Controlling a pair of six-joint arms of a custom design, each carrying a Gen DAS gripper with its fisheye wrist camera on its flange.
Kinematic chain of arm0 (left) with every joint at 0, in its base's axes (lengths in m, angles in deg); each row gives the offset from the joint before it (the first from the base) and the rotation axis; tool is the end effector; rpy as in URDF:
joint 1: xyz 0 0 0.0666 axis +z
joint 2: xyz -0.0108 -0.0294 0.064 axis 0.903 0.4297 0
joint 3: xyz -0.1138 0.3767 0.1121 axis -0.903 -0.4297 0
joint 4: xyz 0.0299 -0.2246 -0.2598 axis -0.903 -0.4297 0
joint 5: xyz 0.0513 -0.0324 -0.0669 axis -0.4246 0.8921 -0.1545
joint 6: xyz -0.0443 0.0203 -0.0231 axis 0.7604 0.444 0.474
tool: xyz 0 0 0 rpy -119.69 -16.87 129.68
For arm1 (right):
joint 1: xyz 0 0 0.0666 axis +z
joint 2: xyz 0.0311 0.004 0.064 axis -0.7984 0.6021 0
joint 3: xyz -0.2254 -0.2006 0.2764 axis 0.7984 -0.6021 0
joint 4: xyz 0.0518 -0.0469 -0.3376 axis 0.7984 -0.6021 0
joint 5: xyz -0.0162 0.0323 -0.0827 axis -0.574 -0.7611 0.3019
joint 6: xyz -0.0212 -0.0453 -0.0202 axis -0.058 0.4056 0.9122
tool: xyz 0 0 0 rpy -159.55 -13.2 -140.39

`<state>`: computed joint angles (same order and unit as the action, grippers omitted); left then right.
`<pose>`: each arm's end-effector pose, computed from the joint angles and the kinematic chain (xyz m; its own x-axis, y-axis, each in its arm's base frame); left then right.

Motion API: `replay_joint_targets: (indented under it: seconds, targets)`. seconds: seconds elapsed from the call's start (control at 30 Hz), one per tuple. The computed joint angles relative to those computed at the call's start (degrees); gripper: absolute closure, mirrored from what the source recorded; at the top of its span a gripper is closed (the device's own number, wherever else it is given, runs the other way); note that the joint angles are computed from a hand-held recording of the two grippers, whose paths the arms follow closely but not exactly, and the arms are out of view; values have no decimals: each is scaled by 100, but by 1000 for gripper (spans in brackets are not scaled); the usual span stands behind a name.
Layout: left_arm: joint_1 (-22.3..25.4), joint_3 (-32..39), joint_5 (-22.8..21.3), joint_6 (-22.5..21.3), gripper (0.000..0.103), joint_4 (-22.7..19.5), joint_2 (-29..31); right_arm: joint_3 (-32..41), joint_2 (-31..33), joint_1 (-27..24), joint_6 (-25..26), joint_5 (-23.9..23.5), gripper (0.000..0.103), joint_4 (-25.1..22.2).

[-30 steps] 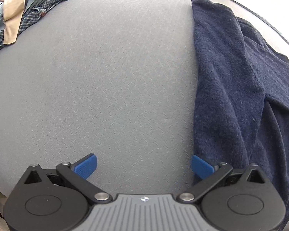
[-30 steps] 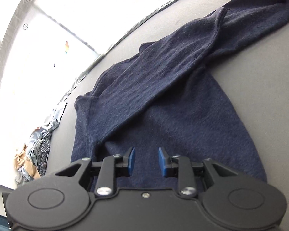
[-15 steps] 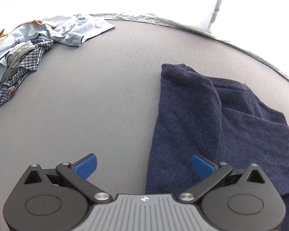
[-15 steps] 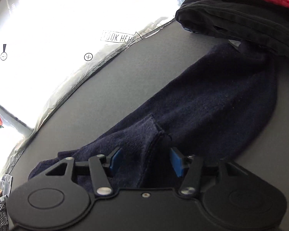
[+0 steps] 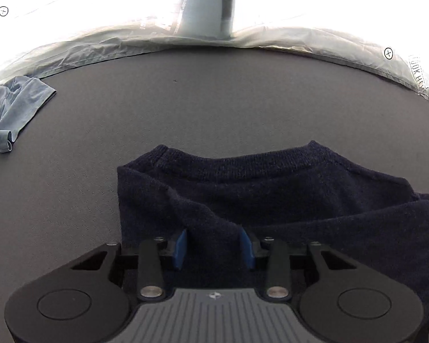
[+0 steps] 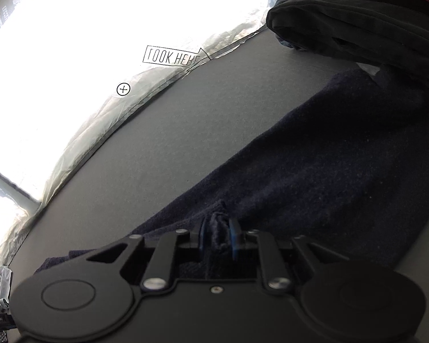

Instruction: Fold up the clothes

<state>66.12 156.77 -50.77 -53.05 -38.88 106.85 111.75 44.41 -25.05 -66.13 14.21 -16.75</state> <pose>0.6166 0.0099 0.3656 -0.8462 0.3720 -0.3814 0.4102 0.9117 -0.0208 0.3355 0.1565 0.3115 -0.2820 0.8042 -0.5232 0.7018 0.5448 0.4590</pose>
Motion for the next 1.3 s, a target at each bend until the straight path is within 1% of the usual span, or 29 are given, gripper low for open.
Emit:
replay_joint_targets:
  seconds: [0.03, 0.1, 0.2, 0.27, 0.37, 0.4, 0.43, 0.47, 0.5, 0.53, 0.57, 0.6, 0.63, 0.67, 0.7, 0.73, 0.77, 0.8, 0.87, 0.9, 0.93, 0.97, 1.0, 1.03, 1.07, 1.1, 1.17, 1.23, 1.3]
  targets:
    - [35, 50, 97, 170, 82, -27, 48, -61, -42, -25, -54, -19, 94, 130]
    - [105, 163, 287, 461, 92, -97, 146, -10, -72, -69, 244, -21, 95, 154]
    - [234, 461, 543, 438, 94, -361, 287, 53, -171, -182, 702, -3, 96, 343]
    - [302, 567, 720, 541, 94, -404, 282, 81, -278, -263, 905, 26, 96, 578]
    - [383, 475, 1010, 880, 94, -184, 123, 151, -459, -277, 1165, 334, 96, 989]
    - [378, 448, 1014, 913, 93, -137, 112, 198, -476, -280, 1204, 444, 96, 999]
    - [357, 457, 940, 871, 93, -172, 153, 257, -423, -302, 1202, 460, 96, 854]
    - [319, 486, 818, 812, 88, -240, 228, 316, -371, -324, 1198, 475, 96, 710]
    - [260, 525, 632, 754, 86, -330, 339, 378, -313, -348, 1191, 481, 96, 556]
    - [227, 473, 530, 767, 84, -286, 373, 479, -177, -412, 1125, 290, 95, 226]
    - [198, 370, 486, 785, 84, -156, 352, 553, -47, -472, 1077, 67, 95, -39]
    - [188, 303, 492, 752, 79, -60, 295, 567, 32, -484, 967, -38, 94, -160]
    - [175, 309, 455, 675, 75, -54, 275, 575, 108, -494, 864, -146, 89, -268]
    - [171, 304, 432, 582, 59, -27, 244, 489, 104, -482, 761, -240, 85, -201]
    - [174, 289, 410, 494, 37, 13, 205, 407, 75, -464, 650, -233, 73, -127]
    - [180, 270, 381, 440, 28, 48, 169, 302, 25, -435, 494, -187, 58, -21]
    - [190, 246, 334, 369, 20, 76, 121, 200, -24, -408, 337, -144, 56, 80]
    - [200, 249, 287, 301, 20, 61, 92, 128, -55, -420, 174, -193, 57, 123]
    - [226, 375, 171, 201, 17, -172, 120, 40, -79, -446, -64, -240, 57, 149]
    - [244, 445, 61, 228, 16, -328, 145, -5, -91, -444, -147, -230, 56, 193]
    - [261, 471, -28, 285, 15, -422, 155, -81, -122, -449, -151, -259, 53, 358]
    - [287, 485, -102, 343, 16, -519, 162, -145, -148, -471, -102, -340, 53, 529]
    - [328, 469, -132, 386, 16, -599, 155, -163, -149, -491, -15, -427, 56, 643]
    - [366, 435, -126, 403, 16, -647, 135, -182, -150, -511, 69, -517, 68, 759]
    - [417, 373, -120, 422, 16, -696, 96, -229, -173, -527, 151, -627, 77, 932]
    - [473, 298, -126, 436, 16, -744, 44, -274, -195, -540, 226, -729, 92, 1101]
    - [620, 56, -111, 385, 15, -809, -135, -318, -250, -414, 246, -488, 94, 1329]
    - [783, -228, -100, 297, 15, -820, -339, -280, -303, -246, 375, -237, 95, 1433]
    - [975, -608, -183, 196, 15, -765, -598, -316, -377, -58, 385, -126, 95, 1803]
